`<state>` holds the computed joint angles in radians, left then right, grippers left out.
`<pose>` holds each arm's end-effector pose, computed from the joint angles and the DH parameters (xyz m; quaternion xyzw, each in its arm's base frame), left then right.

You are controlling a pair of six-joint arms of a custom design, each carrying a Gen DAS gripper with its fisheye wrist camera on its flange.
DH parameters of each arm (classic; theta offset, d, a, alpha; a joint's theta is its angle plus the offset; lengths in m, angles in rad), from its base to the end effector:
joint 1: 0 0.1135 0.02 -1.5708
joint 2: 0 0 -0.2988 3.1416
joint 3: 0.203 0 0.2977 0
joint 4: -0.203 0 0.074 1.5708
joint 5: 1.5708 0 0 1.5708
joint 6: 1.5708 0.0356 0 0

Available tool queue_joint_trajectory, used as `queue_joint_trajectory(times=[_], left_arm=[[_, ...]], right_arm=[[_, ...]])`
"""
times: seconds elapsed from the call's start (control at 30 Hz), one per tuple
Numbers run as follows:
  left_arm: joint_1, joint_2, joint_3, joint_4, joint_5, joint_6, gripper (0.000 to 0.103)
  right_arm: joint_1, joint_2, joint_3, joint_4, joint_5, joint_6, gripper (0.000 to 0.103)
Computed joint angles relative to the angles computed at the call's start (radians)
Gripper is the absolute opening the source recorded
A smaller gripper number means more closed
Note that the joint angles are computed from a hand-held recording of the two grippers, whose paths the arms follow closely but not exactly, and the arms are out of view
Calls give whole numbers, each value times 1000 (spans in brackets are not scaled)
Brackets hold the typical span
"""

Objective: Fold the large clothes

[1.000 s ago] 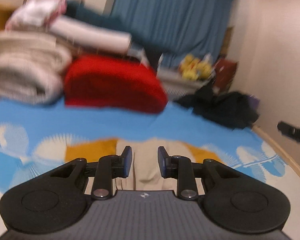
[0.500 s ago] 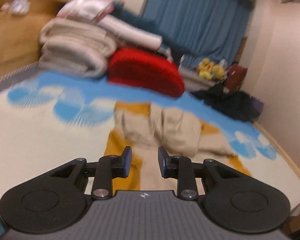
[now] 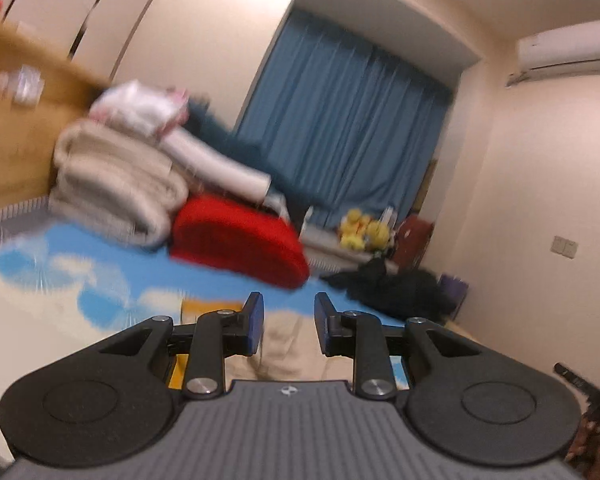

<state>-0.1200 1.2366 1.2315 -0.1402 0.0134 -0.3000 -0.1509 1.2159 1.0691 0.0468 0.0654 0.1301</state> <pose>0.3199 -0.0391 0.4384 -0.0636 0.7539 -0.1413 0.6385 0.3184 -0.0508 0.3995 0.1255 0.7308 -0.0312 0.6702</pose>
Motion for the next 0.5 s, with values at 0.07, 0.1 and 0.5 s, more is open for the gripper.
queue_joint_trajectory(times=[0.07, 0.1, 0.5], left_arm=[[-28, -18, 77, -46, -47, 105, 32], [-44, -20, 123, -76, -82, 130, 32], [-268, 43, 563, -303, -293, 259, 44]], right_arm=[[-20, -1, -11, 41, 11, 34, 43], [-36, 5, -9, 51, 6, 53, 43], [-210, -47, -102, 334, 82, 162, 44]])
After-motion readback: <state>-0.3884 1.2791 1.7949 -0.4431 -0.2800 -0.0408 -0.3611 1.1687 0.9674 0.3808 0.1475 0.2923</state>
